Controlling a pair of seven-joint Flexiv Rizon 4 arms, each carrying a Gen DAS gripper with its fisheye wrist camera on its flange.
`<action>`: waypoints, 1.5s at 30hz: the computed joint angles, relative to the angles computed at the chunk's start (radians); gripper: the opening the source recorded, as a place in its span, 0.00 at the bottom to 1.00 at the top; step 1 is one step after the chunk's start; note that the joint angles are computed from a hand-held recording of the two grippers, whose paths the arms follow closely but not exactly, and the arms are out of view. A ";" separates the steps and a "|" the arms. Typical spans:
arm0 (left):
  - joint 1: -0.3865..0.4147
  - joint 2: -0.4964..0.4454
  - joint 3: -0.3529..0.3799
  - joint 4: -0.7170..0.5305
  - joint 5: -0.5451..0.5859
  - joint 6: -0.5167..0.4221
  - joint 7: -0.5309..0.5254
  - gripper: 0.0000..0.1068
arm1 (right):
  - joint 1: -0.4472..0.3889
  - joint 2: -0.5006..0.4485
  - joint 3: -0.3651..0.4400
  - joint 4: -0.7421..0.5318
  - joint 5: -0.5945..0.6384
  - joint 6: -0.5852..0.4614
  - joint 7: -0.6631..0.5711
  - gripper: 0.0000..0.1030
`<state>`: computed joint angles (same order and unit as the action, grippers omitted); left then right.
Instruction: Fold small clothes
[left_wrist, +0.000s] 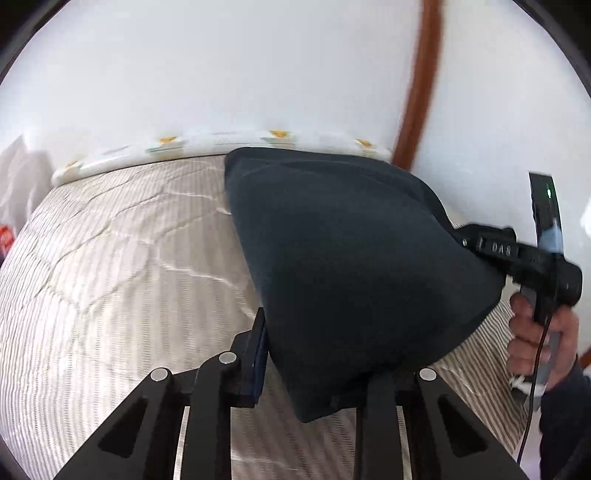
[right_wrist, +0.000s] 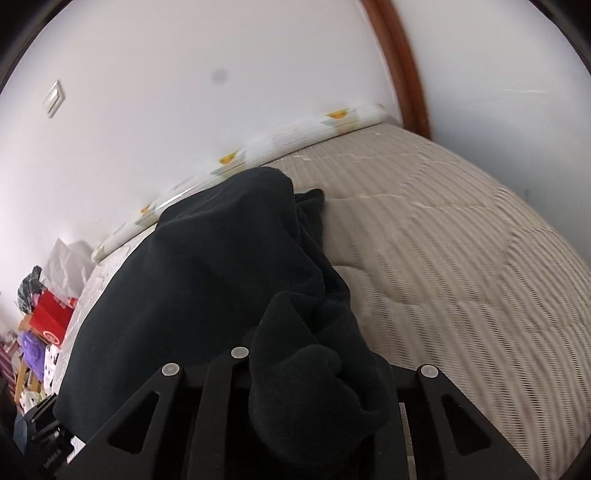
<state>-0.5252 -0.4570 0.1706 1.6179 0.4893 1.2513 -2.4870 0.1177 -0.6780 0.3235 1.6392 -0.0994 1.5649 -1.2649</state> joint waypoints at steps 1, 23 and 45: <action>-0.003 0.007 0.011 0.007 0.007 -0.004 -0.012 0.21 | 0.021 -0.005 -0.009 -0.013 -0.006 -0.009 0.007 0.20; 0.147 0.158 -0.031 0.220 0.080 -0.046 -0.085 0.22 | 0.104 -0.046 0.085 -0.079 -0.003 -0.033 -0.186 0.22; 0.210 0.231 -0.103 0.222 0.163 -0.017 -0.131 0.53 | 0.262 0.113 -0.201 0.200 -0.154 0.158 -0.098 0.26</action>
